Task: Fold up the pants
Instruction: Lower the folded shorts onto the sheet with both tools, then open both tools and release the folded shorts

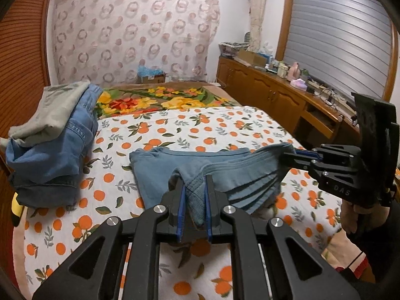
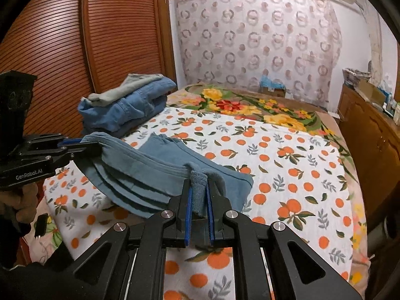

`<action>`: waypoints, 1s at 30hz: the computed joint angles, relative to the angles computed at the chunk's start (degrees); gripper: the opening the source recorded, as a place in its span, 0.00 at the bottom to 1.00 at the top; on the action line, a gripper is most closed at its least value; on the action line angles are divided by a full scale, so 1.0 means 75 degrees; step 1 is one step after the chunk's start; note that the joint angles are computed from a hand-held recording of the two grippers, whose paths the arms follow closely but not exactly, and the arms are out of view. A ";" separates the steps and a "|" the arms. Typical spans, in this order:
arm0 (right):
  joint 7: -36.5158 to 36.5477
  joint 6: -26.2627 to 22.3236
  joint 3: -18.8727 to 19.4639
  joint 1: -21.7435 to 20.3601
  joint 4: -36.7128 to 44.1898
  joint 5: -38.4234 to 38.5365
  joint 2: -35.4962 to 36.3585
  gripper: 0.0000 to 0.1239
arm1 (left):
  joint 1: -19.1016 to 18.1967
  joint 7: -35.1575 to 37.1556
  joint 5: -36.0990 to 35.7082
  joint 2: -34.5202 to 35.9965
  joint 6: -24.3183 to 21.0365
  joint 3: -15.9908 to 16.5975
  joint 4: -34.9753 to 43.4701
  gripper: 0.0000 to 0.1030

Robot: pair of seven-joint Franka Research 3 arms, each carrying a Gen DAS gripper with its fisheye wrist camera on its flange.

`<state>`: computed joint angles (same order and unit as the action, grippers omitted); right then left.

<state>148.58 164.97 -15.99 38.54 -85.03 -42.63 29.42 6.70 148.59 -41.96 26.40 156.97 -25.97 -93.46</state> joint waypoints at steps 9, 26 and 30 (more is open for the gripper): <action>-0.1321 -0.0462 0.0499 -0.0549 0.1161 0.1418 0.0829 0.08 | -0.0110 -0.0781 0.0896 0.0844 0.0087 -0.0011 0.0759 0.15; -0.0168 -0.0416 -0.0797 0.0442 0.0694 0.0475 0.0679 0.24 | 0.0621 -0.0247 0.0907 0.0527 0.0625 -0.0650 -0.0097 0.59; 0.0432 -0.0254 -0.0693 0.0419 0.0021 -0.0123 0.0209 0.24 | 0.0641 -0.0267 0.0876 0.0420 0.0558 -0.0549 -0.0310 0.59</action>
<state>151.82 163.06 -21.19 41.69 -84.87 -43.55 30.99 11.51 146.58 -35.39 29.55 161.16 -30.09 -95.78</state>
